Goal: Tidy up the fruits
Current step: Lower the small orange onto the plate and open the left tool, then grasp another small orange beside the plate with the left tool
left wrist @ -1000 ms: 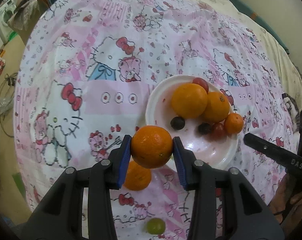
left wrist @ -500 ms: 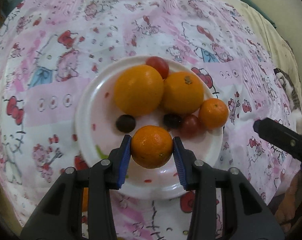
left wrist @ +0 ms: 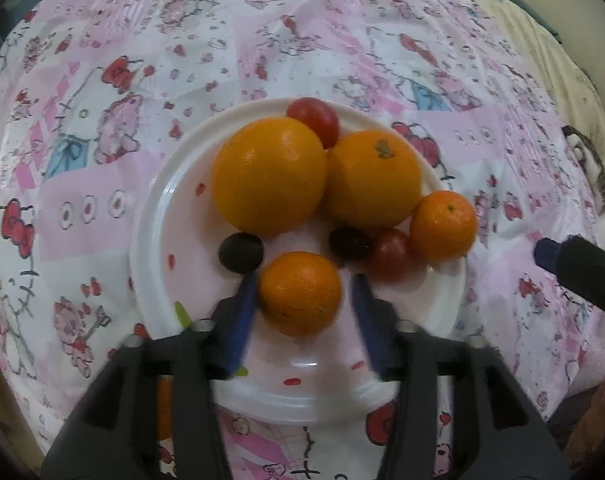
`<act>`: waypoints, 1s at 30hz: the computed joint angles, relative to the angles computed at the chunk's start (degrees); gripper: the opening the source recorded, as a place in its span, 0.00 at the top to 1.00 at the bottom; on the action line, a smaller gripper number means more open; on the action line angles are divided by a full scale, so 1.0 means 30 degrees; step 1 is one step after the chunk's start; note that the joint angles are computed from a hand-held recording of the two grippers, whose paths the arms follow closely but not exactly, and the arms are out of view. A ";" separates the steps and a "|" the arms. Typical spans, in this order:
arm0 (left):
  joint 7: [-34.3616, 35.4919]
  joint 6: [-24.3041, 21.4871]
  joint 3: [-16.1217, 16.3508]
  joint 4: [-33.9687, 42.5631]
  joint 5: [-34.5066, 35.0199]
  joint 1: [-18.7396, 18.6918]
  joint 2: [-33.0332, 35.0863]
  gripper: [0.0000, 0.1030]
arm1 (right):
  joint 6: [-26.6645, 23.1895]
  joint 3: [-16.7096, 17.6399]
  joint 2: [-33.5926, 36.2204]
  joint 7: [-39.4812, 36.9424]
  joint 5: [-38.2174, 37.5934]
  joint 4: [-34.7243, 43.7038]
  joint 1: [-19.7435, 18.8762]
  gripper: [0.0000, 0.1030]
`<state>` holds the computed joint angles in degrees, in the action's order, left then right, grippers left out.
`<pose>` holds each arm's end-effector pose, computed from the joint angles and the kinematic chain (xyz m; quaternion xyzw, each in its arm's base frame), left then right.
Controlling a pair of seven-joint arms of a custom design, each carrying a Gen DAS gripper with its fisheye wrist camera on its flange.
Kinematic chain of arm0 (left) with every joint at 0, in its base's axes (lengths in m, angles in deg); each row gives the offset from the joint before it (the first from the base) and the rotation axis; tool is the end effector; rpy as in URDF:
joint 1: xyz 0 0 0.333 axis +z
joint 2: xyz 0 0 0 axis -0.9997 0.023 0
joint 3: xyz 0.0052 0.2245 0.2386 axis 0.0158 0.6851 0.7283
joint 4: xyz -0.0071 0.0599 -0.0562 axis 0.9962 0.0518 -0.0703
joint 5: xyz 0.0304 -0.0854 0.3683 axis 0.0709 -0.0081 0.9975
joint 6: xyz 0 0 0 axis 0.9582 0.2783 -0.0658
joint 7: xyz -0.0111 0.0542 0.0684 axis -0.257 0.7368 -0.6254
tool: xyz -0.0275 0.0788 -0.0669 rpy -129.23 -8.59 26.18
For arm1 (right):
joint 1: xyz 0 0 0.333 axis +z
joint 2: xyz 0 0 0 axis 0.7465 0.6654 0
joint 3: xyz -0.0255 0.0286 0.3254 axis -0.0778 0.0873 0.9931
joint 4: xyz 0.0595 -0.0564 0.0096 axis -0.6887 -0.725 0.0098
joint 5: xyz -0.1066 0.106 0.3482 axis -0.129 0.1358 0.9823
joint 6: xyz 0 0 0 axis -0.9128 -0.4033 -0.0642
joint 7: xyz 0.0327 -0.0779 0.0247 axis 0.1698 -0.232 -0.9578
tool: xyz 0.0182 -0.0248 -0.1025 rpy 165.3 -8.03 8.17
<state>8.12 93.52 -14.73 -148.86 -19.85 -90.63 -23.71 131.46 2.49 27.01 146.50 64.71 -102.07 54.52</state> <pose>0.6462 -0.1129 0.4005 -0.7120 0.6801 -0.1700 0.0403 0.6577 0.1526 0.4406 -0.6834 0.6472 0.0925 0.3249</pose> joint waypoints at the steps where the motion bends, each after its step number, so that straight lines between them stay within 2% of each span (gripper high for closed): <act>1: -0.0282 0.0282 0.0154 -0.0187 0.0364 -0.0168 -0.0136 0.28 | -0.0037 0.0010 0.0015 0.0031 0.0036 0.0011 -0.0010 0.33; 2: -0.0674 0.0639 0.0337 -0.0410 0.0819 -0.0358 -0.0294 0.14 | -0.0046 0.0016 0.0020 0.0046 0.0042 0.0025 -0.0006 0.33; 3: -0.0917 0.1023 0.0421 -0.0638 0.1111 -0.0450 -0.0453 0.12 | -0.0024 0.0019 0.0036 -0.0009 0.0027 0.0039 -0.0005 0.33; 6: -0.0551 0.1319 0.0203 -0.0808 0.0873 -0.0223 -0.0713 0.12 | 0.0092 0.0039 0.0008 -0.0106 0.0024 0.0002 0.0018 0.32; 11: -0.1393 0.1952 0.0468 -0.1860 0.1053 -0.0147 -0.1803 0.12 | 0.0114 0.0095 0.0088 -0.0051 0.0016 0.0233 0.0107 0.32; 19: -0.3432 0.2295 0.1077 -0.3497 0.2788 0.0002 -0.3543 0.12 | 0.0412 0.0246 -0.0448 -0.0237 0.0285 -0.0210 0.0277 0.32; 23: -0.3907 0.2310 0.1152 -0.4233 0.3182 0.0324 -0.4640 0.12 | 0.0284 0.0368 -0.1240 -0.0860 0.1324 -0.0939 0.0239 0.32; 25: -0.3962 0.2325 0.1150 -0.4657 0.3294 0.0475 -0.5225 0.12 | 0.0325 0.0261 -0.1636 -0.1068 0.1421 -0.1290 0.0423 0.30; 27: -0.3919 0.2217 0.1137 -0.4996 0.3394 0.0601 -0.5736 0.12 | 0.0554 0.0126 -0.2025 -0.1232 0.1188 -0.1645 0.0693 0.23; 30: -0.3221 0.2298 0.1083 -0.5602 0.2849 0.0762 -0.6453 0.12 | 0.0741 -0.0027 -0.2468 -0.1572 0.0983 -0.2065 0.0959 0.21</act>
